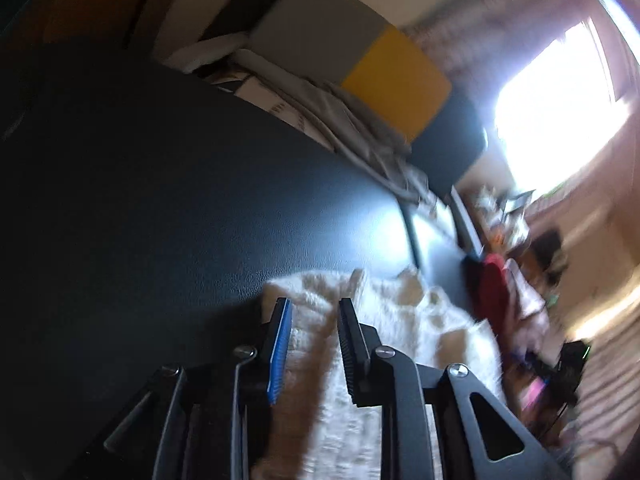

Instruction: Fold clothes

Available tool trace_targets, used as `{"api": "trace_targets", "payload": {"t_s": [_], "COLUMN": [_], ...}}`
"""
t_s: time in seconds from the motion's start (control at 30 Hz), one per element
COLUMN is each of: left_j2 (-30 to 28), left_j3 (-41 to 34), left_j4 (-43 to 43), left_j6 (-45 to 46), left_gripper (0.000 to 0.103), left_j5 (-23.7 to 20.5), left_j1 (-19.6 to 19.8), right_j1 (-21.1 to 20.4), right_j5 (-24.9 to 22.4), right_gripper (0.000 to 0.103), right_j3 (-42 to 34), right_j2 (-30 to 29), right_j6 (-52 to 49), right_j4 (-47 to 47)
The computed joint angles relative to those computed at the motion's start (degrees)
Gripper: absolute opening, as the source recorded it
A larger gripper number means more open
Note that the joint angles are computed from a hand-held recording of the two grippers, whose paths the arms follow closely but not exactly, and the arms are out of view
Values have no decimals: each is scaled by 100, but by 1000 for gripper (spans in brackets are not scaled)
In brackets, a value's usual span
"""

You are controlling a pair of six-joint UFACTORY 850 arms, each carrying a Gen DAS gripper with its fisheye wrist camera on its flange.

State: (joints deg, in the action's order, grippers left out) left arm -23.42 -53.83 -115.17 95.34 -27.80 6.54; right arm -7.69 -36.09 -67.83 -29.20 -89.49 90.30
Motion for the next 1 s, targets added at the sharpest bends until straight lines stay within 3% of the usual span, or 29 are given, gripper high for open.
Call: {"api": "trace_targets", "payload": {"t_s": [0.1, 0.23, 0.3, 0.37, 0.43, 0.47, 0.5, 0.57, 0.63, 0.73, 0.83, 0.9, 1.0], "left_j2": [-169, -450, -553, -651, -739, -792, -828, -905, -778, -345, -54, -63, -345], "left_j3": [-233, -626, -754, -841, -949, -1014, -1052, -1151, -1038, -538, -146, -73, -245], "left_j4": [574, 1387, 1605, 1881, 2236, 2304, 2350, 2814, 2450, 742, -643, -1000, -696], "left_j6": [142, -165, -316, -514, -840, -904, -869, -1185, -856, 639, 1572, 1687, 1380], "left_gripper": [24, 30, 33, 38, 43, 43, 43, 36, 5, 5, 5, 5, 5], "left_j5": [84, 610, 712, 364, 299, 381, 420, 312, 449, 523, 405, 446, 937], "left_j1": [-171, -445, -472, -379, -357, -404, -429, -443, -487, -467, -355, -304, -417], "right_j1": [307, 702, 736, 731, 752, 798, 845, 942, 1050, 1145, 1068, 1001, 921], "right_j5": [908, 1934, 1999, 1983, 2080, 2199, 2320, 2567, 2828, 3198, 3280, 3260, 3115], "right_gripper": [60, 60, 61, 63, 62, 53, 36, 14, 12, 11, 8, 8, 8], "right_j3": [-330, -724, -849, -873, -836, -803, -770, -696, -605, -430, -341, -388, -594], "right_j2": [-175, -491, -598, -643, -630, -609, -588, -534, -440, -277, -49, -66, -390], "right_j6": [433, 2165, 2966, 3083, 3159, 3147, 3153, 3233, 3656, 3148, 1647, 1368, 2628], "right_j4": [-1066, -3400, -4162, -4202, -4363, -4418, -4490, -4720, -5341, -5049, -3273, -2793, -3788]}}
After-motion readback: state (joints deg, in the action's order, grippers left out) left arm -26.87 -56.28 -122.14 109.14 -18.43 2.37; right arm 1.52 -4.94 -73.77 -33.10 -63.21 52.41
